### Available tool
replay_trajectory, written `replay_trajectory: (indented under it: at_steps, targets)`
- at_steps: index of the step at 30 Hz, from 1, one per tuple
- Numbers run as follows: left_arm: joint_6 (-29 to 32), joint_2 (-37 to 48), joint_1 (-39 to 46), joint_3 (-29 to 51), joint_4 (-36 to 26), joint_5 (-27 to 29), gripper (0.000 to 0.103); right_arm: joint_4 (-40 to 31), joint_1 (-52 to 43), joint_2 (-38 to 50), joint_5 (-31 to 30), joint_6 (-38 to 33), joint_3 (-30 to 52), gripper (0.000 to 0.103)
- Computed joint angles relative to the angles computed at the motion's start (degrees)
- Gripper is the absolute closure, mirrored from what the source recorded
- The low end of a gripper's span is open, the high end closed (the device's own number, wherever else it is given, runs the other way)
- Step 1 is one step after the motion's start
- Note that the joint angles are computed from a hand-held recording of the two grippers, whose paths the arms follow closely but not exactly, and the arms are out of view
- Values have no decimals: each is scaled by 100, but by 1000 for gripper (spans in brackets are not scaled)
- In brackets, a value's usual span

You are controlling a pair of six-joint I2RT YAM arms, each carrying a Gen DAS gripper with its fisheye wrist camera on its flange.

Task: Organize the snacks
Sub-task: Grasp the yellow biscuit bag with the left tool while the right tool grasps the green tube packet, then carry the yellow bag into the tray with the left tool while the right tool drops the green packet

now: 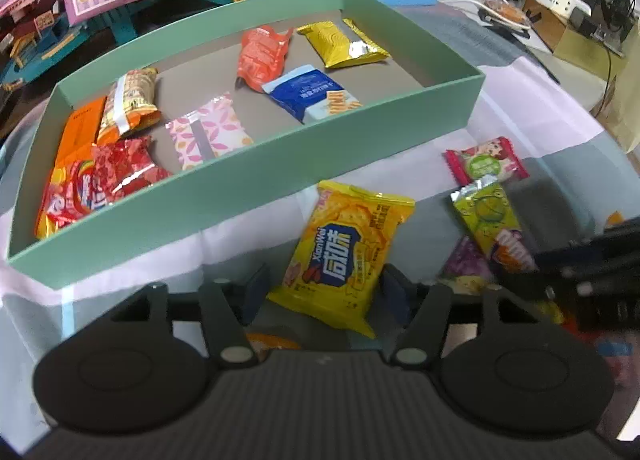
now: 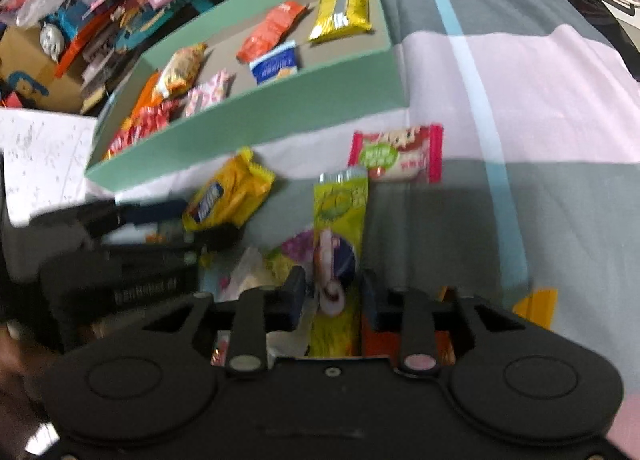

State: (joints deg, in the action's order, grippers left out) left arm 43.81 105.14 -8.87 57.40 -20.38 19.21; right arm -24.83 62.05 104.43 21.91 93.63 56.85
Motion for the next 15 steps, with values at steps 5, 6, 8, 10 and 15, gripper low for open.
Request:
replay_trajectory:
  at_steps: [5,6,8,10,15]
  targets:
    - [51,132,-72,-15,113,59,53,-671,99,519,250,-190,717,86]
    - [33,127,-55,15,23,133,54,-659,104,531,283,-172,739,88]
    - [-80,72,11,13,-59,179,54,-605,107,462,358,-128,704,91]
    - [-141,8,127,9,-164,244,55,-621,122,375,446,-98,685,92]
    - [-80,-216,499,180,-735,643,57,-718,205,7,728,127,531,93]
